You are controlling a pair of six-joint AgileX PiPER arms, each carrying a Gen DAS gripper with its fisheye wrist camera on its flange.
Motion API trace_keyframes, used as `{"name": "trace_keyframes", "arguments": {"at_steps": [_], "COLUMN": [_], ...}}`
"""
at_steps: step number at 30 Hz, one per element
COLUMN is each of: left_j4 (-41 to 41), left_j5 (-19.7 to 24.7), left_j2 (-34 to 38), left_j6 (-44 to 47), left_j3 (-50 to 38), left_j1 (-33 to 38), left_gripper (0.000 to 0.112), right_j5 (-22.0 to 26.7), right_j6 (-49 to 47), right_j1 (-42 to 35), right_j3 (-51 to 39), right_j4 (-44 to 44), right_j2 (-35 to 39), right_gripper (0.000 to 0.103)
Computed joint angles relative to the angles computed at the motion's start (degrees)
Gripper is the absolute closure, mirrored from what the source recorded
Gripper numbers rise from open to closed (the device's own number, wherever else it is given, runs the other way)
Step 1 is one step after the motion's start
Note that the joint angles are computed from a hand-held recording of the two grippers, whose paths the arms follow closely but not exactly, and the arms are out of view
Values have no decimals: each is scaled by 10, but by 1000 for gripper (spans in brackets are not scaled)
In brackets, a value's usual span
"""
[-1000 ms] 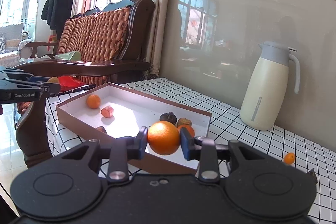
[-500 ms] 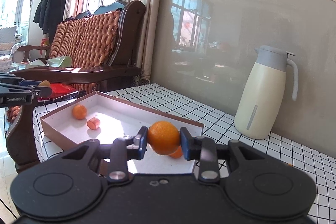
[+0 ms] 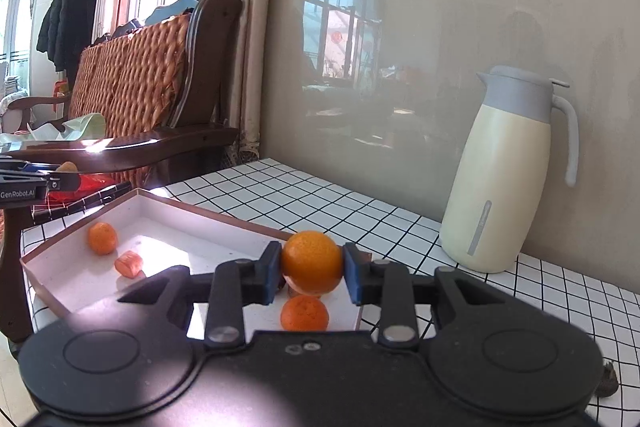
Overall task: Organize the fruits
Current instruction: 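Open both tools to drop the brown fruit and orange into the tray, then move both open tools back toward the kumquat and dark fruit on the table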
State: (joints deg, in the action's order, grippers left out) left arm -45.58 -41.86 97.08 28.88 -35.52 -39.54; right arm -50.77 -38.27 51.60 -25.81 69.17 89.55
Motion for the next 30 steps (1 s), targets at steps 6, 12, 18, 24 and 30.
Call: {"name": "trace_keyframes", "arguments": {"at_steps": [6, 12, 18, 24, 30], "left_j4": [-9, -59, -68, -59, -70], "left_j5": [30, 31, -52, -51, -69], "left_j2": [50, 86, 100, 84, 52], "left_j6": [16, 83, 73, 60, 59], "left_j3": [-63, -115, -103, -81, -46], "left_j1": [14, 3, -19, -27, -61], "left_gripper": [87, 84, 9, 9, 9], "right_j5": [55, 85, -24, -16, -28], "right_j6": [37, 35, 83, 78, 58], "right_j1": [-83, -124, -102, -92, -59], "right_j3": [-25, -48, -15, 5, 17], "right_j4": [-80, -111, -102, -97, -53], "right_j2": [32, 54, 68, 39, 21], "right_gripper": [79, 73, 6, 6, 6]}}
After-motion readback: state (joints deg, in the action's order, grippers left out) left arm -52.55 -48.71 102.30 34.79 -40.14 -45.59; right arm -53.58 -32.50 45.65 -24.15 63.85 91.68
